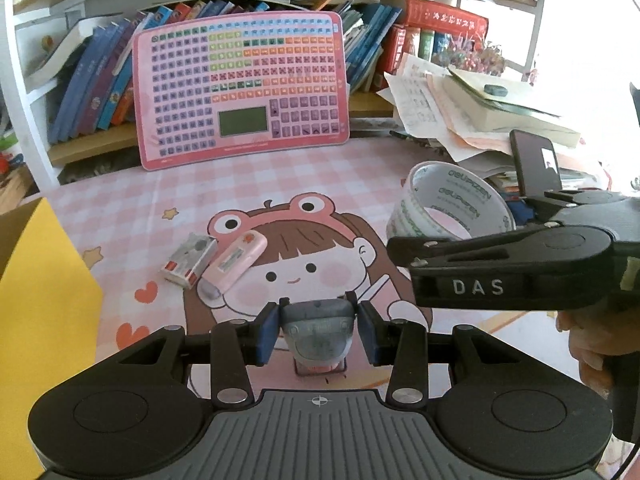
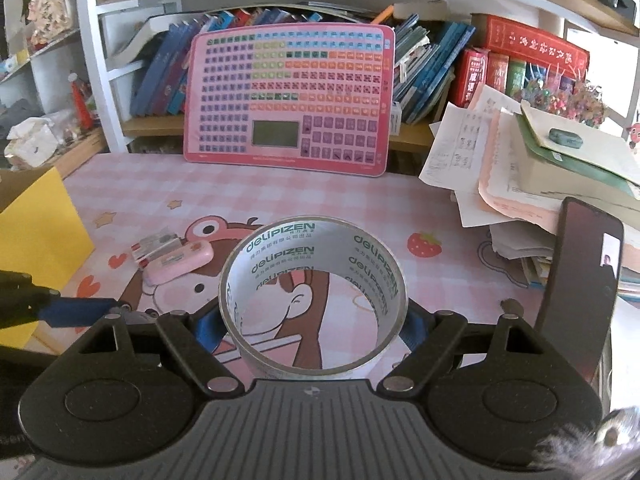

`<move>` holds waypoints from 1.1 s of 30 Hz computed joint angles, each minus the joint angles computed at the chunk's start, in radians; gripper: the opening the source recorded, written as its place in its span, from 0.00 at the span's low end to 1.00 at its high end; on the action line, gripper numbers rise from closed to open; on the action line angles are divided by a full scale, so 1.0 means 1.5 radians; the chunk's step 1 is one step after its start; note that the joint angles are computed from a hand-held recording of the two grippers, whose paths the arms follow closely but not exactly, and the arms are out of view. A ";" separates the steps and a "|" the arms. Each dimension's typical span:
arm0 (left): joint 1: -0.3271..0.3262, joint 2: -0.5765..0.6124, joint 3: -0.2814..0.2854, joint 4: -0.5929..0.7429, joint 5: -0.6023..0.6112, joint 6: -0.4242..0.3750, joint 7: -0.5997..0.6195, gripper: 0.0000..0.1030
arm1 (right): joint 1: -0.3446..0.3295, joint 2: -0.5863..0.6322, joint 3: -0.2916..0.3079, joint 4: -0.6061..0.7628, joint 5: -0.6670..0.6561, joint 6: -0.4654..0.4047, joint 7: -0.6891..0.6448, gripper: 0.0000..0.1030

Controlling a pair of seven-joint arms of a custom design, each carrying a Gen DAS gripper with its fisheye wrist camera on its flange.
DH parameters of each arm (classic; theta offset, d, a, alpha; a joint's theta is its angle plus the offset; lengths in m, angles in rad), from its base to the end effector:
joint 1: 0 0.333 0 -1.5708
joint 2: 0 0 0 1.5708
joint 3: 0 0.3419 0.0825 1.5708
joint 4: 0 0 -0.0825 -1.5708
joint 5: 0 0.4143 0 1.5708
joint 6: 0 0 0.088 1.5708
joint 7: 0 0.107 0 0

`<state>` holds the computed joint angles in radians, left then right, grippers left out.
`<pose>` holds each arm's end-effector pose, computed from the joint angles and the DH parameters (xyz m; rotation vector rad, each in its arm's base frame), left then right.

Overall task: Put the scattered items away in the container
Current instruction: 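Close the left tool on the purple clip device while the right tool grips the tape roll, then carry the clip device in the left tool while the right tool carries the tape roll to the box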

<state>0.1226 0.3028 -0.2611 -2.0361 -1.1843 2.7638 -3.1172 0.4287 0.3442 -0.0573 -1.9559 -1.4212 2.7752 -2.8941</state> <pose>0.6418 -0.0427 0.3293 -1.1740 2.3960 -1.0142 0.5977 0.2816 0.3293 -1.5654 1.8690 -0.8214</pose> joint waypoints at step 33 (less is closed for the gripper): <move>0.066 -0.175 0.161 -0.127 -0.007 -0.319 0.100 0.39 | 0.090 -0.112 0.117 -0.097 0.080 -0.201 0.083 0.81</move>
